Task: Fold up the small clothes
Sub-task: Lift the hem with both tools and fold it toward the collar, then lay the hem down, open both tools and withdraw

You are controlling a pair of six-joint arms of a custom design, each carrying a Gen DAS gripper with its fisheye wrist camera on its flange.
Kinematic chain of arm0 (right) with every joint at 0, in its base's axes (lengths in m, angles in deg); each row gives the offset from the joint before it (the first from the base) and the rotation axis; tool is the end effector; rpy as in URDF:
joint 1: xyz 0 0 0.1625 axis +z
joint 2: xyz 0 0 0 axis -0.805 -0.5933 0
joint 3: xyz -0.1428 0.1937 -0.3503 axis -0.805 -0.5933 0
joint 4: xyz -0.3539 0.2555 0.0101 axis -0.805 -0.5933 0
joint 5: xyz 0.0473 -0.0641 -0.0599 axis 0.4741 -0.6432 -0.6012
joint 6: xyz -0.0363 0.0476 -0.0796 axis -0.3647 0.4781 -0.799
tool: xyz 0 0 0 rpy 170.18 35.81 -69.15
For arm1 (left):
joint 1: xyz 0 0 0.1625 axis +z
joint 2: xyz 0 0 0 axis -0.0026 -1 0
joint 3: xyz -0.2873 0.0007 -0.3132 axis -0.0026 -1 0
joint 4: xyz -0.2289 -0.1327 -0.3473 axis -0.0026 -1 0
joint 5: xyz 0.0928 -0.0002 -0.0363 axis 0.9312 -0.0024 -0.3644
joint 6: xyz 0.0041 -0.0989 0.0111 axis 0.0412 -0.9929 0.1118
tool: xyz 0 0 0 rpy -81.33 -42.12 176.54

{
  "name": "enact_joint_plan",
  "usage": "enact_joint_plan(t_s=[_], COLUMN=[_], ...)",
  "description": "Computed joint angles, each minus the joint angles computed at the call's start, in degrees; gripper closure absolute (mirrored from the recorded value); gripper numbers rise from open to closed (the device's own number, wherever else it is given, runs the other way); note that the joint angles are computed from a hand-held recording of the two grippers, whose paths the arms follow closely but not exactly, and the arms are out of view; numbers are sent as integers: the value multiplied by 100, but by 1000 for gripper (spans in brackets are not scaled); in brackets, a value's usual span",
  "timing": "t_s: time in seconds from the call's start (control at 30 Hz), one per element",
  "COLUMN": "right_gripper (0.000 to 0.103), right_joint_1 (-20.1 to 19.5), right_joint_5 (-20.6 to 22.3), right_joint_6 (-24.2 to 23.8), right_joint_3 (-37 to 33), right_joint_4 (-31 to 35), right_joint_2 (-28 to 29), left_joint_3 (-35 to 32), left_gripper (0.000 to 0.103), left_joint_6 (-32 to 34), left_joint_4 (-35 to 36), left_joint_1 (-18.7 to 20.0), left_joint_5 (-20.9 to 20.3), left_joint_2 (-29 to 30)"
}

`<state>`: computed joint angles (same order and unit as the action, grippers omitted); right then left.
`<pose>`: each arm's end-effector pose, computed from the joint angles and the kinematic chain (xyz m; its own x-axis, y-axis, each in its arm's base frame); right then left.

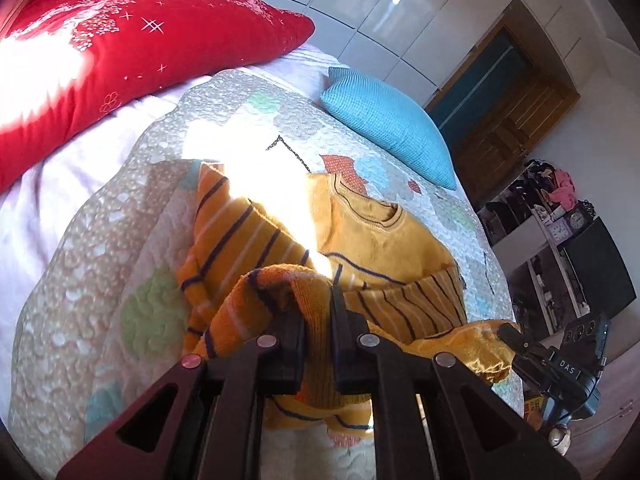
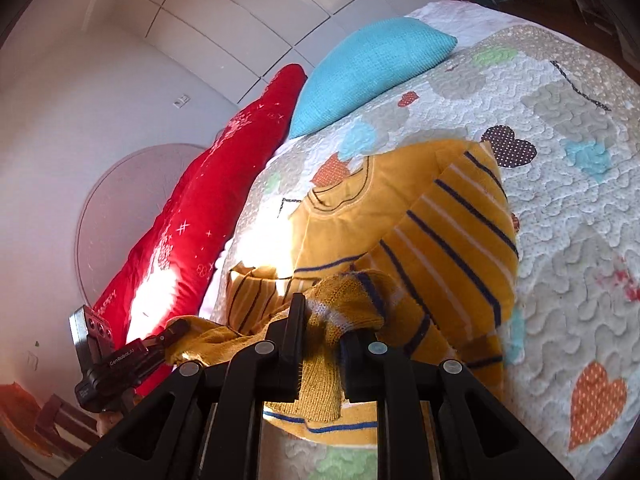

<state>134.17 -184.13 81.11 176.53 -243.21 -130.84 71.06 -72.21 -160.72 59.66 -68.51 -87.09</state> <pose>0.0342 -0.5571 0.3067 -0.9641 0.2655 -0.0045 0.1572 0.5573 -0.8153 -0.2530 -0.7419 0.1022 -0.8988 0.3779 -0.2221 0.4336 0.8409 -0.3238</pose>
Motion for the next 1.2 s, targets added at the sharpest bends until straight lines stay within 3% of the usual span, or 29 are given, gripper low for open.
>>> enact_joint_plan(t_s=[0.17,0.27,0.33,0.5,0.57,0.6,0.7,0.93,1.1,1.2], right_gripper=[85,84,75,53,47,45,41,33,32,32], right_joint_1=[-496,-783,-935,-1050,-1065,-1057,-972,-713,-307,-176], right_joint_5=[506,948,1227,1330,1361,1325,1078,279,-1073,-1588], right_joint_6=[407,807,1060,1393,1462,1481,1440,990,-87,-593], right_joint_3=[-648,-923,-1082,-1417,-1561,-1616,-1752,-1547,-834,-350], right_joint_4=[543,736,821,837,885,898,957,848,740,590], right_joint_2=[372,526,627,851,922,948,988,631,115,-59], left_joint_3=[-1285,-1938,-2282,-2763,-2704,-2682,-2722,-1944,-1045,-560], left_gripper=[93,93,92,71,48,45,42,42,41,38], left_joint_6=[-231,-455,-740,-1084,-1064,-1065,-1036,-549,-73,206], left_joint_4=[810,1255,1413,1481,1206,1089,1075,933,775,698], left_joint_1=[122,263,370,546,565,580,591,452,372,363], left_joint_5=[49,-133,-302,-664,-741,-783,-750,54,578,795], left_joint_2=[876,1281,1490,1773,1738,1714,1671,1102,550,296])
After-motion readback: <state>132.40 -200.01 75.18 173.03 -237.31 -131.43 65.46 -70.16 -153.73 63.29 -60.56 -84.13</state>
